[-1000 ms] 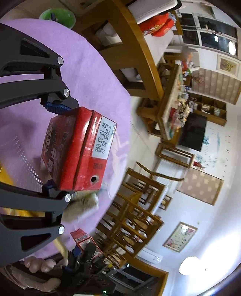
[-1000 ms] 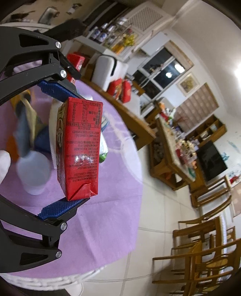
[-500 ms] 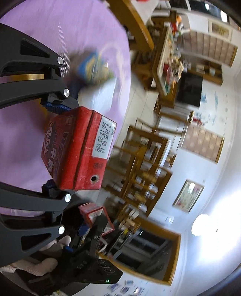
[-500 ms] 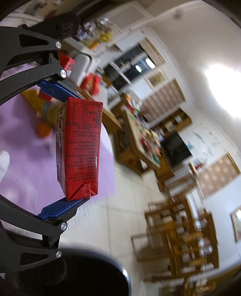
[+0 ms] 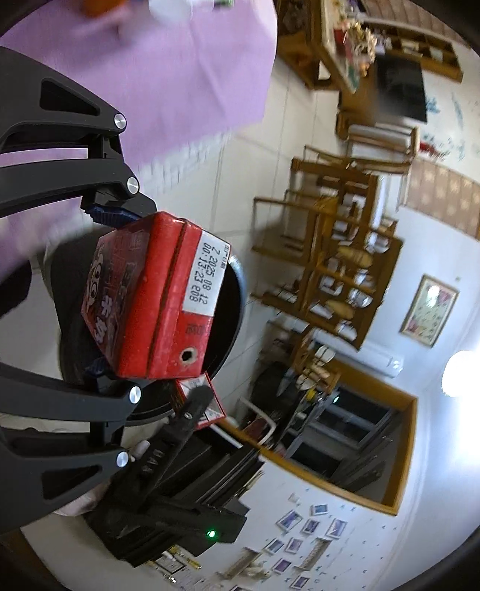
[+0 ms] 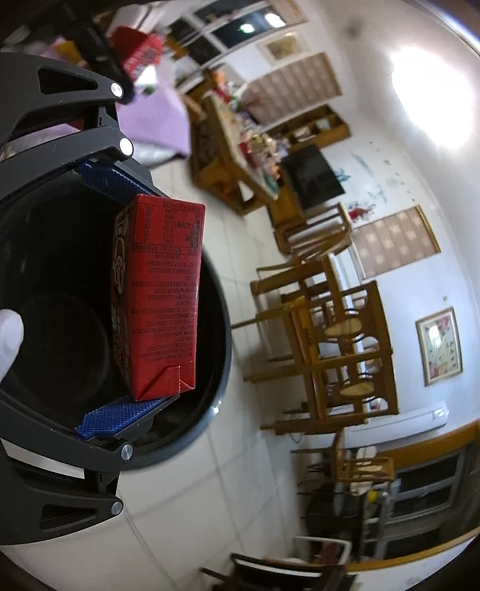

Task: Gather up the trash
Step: 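Carry both red cartons over the black bin and open both tools to drop them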

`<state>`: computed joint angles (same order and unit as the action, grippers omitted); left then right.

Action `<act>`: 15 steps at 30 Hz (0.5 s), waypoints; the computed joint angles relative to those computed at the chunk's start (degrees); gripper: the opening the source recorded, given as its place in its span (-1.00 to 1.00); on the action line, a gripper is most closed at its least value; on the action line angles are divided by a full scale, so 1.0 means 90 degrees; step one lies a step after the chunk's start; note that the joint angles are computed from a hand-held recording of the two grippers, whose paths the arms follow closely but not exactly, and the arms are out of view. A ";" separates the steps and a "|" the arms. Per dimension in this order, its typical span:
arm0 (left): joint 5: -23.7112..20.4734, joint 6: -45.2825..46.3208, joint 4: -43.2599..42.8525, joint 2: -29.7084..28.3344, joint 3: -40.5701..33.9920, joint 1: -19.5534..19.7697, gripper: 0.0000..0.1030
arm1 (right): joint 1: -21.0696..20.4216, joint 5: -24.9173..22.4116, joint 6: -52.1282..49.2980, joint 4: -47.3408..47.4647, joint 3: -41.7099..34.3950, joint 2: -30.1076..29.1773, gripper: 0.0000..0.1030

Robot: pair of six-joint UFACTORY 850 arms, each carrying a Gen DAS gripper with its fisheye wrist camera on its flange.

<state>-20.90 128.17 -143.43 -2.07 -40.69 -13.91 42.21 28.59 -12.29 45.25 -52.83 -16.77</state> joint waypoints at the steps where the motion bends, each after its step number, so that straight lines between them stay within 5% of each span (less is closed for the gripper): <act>1: 0.0027 -0.0141 0.0141 -0.0224 -0.0178 -0.0058 0.05 | -0.0080 -0.0036 0.0031 -0.0187 0.0040 -0.0026 0.74; 5: 0.0321 -0.0409 0.0350 -0.0595 -0.0502 -0.0327 0.05 | -0.0270 -0.0259 0.0048 -0.0824 0.0142 -0.0108 0.74; 9: 0.0754 -0.0980 0.0893 -0.0958 -0.0870 -0.0470 0.05 | -0.0342 -0.0794 -0.1439 0.0030 -0.0730 -0.0695 0.74; 12: 0.1064 -0.2253 0.2164 -0.1155 -0.1081 -0.0485 0.05 | -0.0358 -0.1057 -0.2823 0.1109 -0.1058 -0.0948 0.74; 15: 0.1231 -0.2703 0.2702 -0.1211 -0.1169 -0.0481 0.04 | -0.0490 -0.1412 -0.2735 0.0888 -0.1343 -0.1141 0.73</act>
